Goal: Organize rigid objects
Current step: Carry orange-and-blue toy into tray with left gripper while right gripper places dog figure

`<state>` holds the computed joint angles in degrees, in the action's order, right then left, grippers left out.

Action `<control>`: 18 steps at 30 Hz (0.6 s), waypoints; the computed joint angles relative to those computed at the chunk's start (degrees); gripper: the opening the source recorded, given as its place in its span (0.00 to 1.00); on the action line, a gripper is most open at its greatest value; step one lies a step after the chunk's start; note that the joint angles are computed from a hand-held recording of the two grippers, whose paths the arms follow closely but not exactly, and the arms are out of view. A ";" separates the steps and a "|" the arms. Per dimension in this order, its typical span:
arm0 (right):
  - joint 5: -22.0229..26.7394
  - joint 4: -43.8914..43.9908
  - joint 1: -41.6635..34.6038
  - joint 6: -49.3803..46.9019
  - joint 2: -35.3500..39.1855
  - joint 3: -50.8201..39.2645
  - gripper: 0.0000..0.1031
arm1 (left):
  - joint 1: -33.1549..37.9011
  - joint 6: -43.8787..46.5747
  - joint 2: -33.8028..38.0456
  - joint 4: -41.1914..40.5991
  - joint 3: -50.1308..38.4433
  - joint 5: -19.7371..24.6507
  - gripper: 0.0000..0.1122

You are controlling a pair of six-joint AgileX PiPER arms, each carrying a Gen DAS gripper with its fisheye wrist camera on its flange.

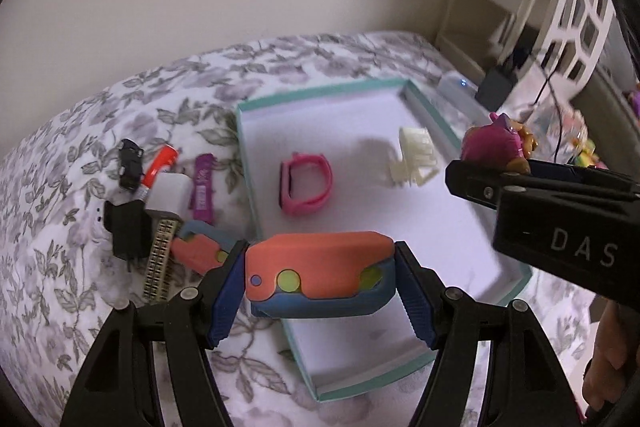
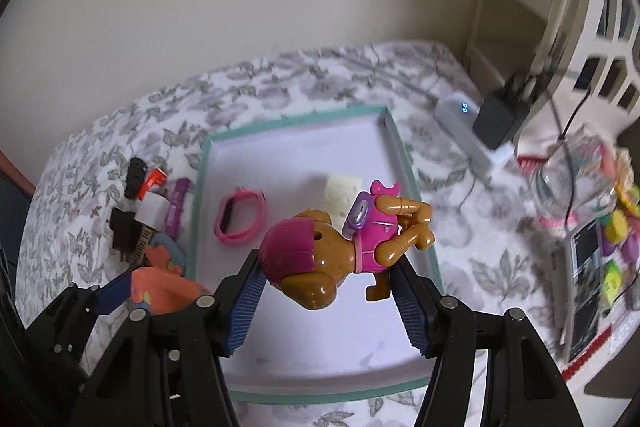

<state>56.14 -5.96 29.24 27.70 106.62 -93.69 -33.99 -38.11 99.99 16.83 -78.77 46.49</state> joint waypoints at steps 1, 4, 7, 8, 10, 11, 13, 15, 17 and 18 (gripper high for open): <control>-0.11 0.33 -0.39 -0.13 0.30 0.67 0.63 | -0.28 -0.02 0.66 0.06 -0.32 0.31 0.64; -0.16 0.38 -1.20 -0.39 1.27 2.19 0.63 | -1.13 -0.60 2.53 0.75 -1.23 1.01 0.64; -0.32 0.70 -2.08 -0.89 2.20 3.46 0.63 | -1.65 -0.99 4.08 1.45 -2.39 1.85 0.64; -0.23 1.08 -2.41 -1.21 2.53 3.62 0.63 | -1.88 -1.19 4.64 1.80 -2.77 2.15 0.64; -0.03 1.71 -2.95 -1.62 3.24 4.03 0.63 | -2.24 -1.45 5.39 2.30 -3.37 2.71 0.64; 0.17 1.75 -3.15 -1.66 3.52 4.25 0.63 | -2.46 -1.44 5.99 2.42 -3.84 3.17 0.64; 0.86 1.69 -3.43 -1.75 4.08 4.18 0.63 | -2.77 -1.47 6.75 2.39 -4.52 3.70 0.64; 1.22 1.90 -3.69 -2.14 4.32 4.41 0.63 | -2.91 -1.04 7.46 1.86 -5.25 4.12 0.64; 1.29 2.44 -3.85 -2.78 4.34 4.55 0.63 | -3.21 -0.86 8.04 1.78 -5.73 4.63 0.64; 1.34 2.30 -3.81 -2.84 4.33 4.66 0.63 | -3.28 -0.79 8.28 1.74 -5.95 4.86 0.64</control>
<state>57.48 -3.67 25.44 24.86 110.95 -89.04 -37.27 -38.90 108.27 18.57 -84.72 51.34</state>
